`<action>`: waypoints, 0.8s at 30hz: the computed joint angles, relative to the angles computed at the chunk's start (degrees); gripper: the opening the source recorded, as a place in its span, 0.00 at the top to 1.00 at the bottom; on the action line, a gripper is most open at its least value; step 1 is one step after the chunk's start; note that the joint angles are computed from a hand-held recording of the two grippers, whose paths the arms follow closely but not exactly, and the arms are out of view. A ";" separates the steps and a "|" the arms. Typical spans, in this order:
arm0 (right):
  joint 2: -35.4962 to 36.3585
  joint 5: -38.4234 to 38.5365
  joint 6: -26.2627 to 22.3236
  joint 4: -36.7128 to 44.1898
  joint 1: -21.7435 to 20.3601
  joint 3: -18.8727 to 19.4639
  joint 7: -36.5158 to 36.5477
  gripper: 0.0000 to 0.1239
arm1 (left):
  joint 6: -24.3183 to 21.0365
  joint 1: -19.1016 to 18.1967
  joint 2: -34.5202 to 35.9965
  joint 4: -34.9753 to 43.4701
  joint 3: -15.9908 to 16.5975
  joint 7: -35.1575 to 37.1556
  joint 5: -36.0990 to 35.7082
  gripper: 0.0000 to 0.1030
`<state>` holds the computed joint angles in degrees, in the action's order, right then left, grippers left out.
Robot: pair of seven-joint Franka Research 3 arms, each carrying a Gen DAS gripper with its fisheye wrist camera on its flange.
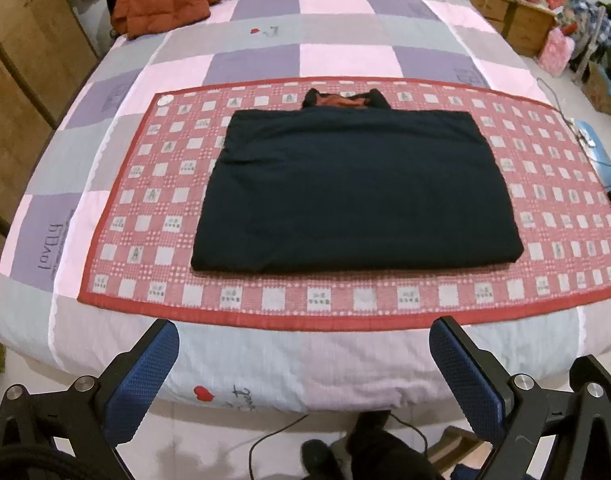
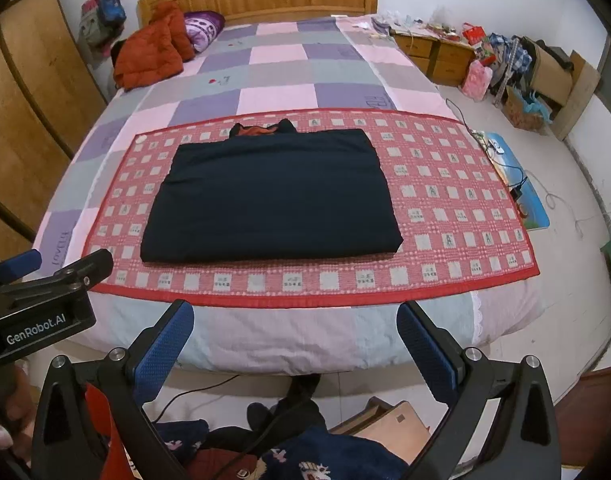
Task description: Fold large clothes
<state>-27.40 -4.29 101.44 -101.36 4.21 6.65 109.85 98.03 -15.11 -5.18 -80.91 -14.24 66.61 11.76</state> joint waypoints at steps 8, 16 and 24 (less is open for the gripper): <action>0.49 0.27 0.13 0.31 -0.20 -0.64 -0.61 0.17 | 0.12 0.10 -0.17 -0.31 0.19 0.67 -0.16 0.00; 0.55 0.35 0.13 0.39 -0.16 -0.49 -0.34 0.17 | 0.06 0.08 0.02 -0.07 0.06 0.40 0.00 0.00; 0.63 0.19 0.11 0.51 -0.22 -0.48 -0.27 0.17 | 0.24 0.22 -0.28 -0.54 0.19 0.90 -0.25 0.00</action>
